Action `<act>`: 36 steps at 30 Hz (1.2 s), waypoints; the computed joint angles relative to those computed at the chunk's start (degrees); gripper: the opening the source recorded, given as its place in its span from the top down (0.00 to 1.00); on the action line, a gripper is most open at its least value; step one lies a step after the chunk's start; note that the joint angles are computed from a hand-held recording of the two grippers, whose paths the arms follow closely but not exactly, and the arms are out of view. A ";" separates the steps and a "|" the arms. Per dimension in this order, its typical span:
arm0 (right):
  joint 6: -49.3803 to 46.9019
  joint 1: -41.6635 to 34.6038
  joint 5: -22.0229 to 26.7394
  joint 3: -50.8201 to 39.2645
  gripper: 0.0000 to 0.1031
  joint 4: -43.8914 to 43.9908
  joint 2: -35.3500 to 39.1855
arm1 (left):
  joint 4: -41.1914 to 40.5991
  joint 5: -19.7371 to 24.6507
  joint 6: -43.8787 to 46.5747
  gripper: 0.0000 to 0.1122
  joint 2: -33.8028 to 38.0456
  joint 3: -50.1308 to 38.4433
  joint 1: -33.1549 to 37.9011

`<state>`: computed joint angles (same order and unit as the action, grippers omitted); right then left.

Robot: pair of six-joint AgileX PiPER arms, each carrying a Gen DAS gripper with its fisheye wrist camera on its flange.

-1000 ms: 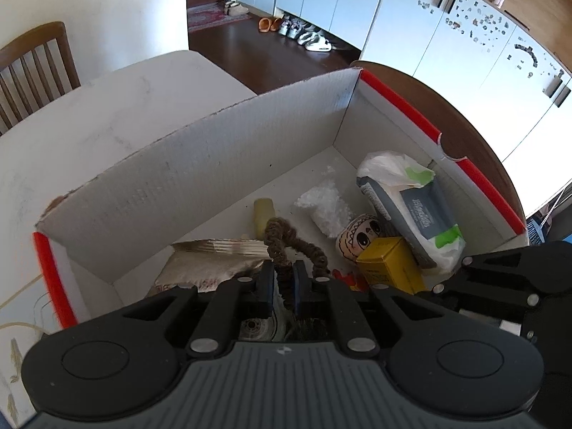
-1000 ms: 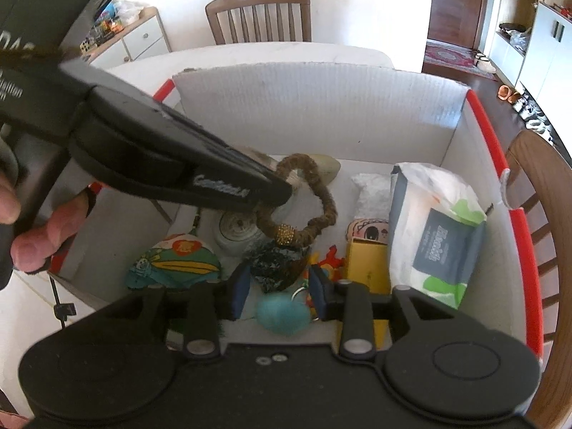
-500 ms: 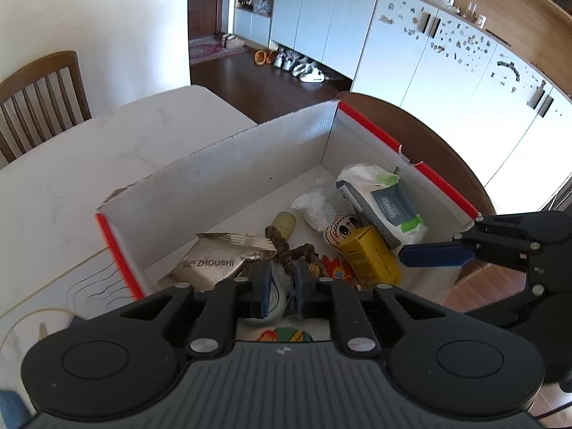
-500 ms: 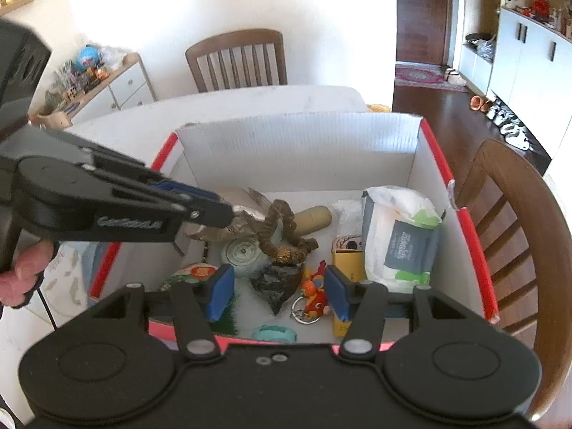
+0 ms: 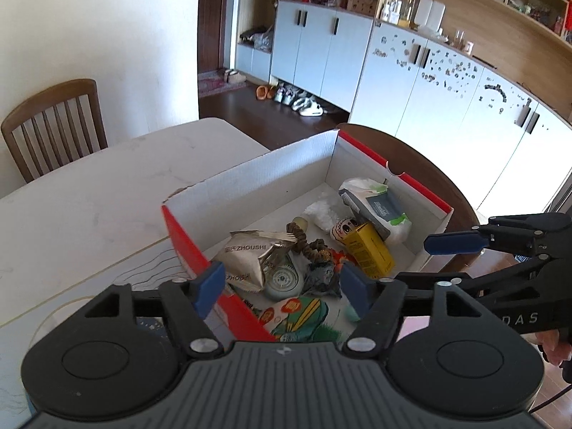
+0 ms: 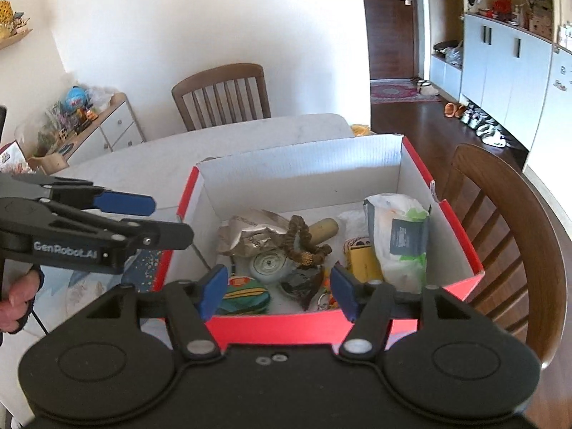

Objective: Organize objects

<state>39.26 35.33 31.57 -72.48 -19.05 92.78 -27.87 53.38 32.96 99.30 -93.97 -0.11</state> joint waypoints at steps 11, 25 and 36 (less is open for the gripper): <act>22.60 8.68 3.41 2.35 0.23 -15.55 -2.37 | -8.68 1.52 11.52 0.10 -7.03 8.81 6.66; 42.83 18.87 11.76 3.89 0.02 -30.70 -3.60 | -13.39 2.27 21.24 0.08 -13.05 16.10 12.17; 54.07 24.73 15.70 4.76 0.01 -37.02 -3.69 | -16.28 2.43 26.76 0.08 -16.61 20.44 16.10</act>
